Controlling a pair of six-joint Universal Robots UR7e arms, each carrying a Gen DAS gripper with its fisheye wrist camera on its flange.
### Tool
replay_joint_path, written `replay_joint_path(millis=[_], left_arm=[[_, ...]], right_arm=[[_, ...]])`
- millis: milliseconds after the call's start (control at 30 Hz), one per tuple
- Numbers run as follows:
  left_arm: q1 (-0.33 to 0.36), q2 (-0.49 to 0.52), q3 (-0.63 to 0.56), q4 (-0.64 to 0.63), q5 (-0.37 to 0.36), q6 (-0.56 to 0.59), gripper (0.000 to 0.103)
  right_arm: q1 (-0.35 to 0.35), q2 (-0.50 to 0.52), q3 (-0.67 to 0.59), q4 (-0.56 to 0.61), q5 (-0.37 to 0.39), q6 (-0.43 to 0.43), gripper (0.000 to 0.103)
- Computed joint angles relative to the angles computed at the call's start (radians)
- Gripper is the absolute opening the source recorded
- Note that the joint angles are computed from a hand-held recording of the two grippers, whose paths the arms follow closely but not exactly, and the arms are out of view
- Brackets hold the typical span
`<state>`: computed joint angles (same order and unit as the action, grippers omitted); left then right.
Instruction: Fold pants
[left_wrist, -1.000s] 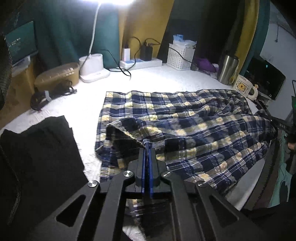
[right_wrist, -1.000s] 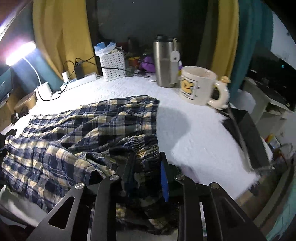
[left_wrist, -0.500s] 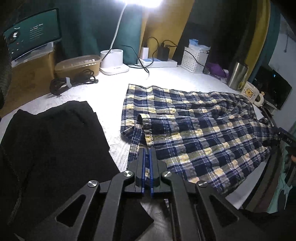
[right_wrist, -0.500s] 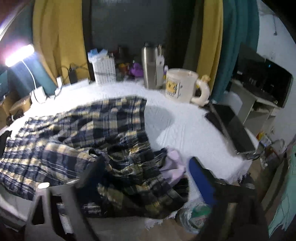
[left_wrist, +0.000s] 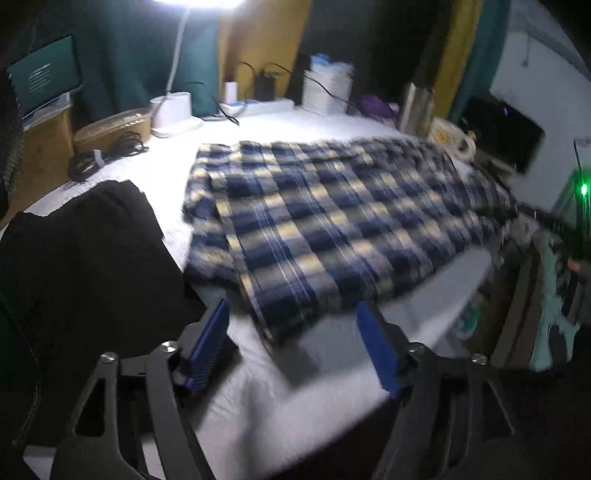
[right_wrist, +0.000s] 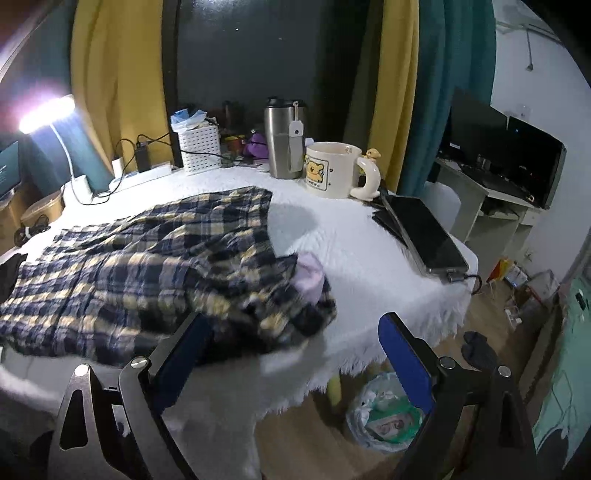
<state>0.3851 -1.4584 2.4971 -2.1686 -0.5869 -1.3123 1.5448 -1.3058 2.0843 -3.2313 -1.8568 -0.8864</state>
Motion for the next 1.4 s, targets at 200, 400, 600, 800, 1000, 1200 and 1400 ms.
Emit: replay_joint_path(millis=[200, 400, 600, 800, 1000, 1200, 1400], left_arm=[[-0.002, 0.057, -0.009, 0.047, -0.040, -0.011, 0.078], [0.025, 0.119, -0.038, 0.097, 0.026, 0.009, 0.068], [0.007, 0.074, -0.028, 0.079, 0.052, 0.004, 0.003], [-0.062, -0.049, 0.019, 0.038, 0.136, -0.042, 0.003], [-0.012, -0.046, 0.017, -0.106, 0.209, 0.078, 0.003], [0.064, 0.010, 0.007, -0.352, 0.226, 0.267, 0.003], [0.138, 0.066, -0.031, -0.446, 0.205, 0.366, 0.003]], right_arm=[[0.011, -0.019, 0.068, -0.005, -0.003, -0.043, 0.094], [0.026, 0.007, 0.079, 0.001, -0.016, -0.043, 0.094], [0.066, 0.026, 0.110, -0.004, 0.003, -0.099, 0.094], [0.110, 0.064, 0.152, -0.020, 0.004, -0.155, 0.094], [0.091, 0.082, 0.151, -0.119, -0.031, -0.192, 0.094], [0.033, 0.106, 0.107, -0.257, -0.085, -0.246, 0.103], [-0.023, 0.144, 0.052, -0.327, -0.113, -0.287, 0.103]])
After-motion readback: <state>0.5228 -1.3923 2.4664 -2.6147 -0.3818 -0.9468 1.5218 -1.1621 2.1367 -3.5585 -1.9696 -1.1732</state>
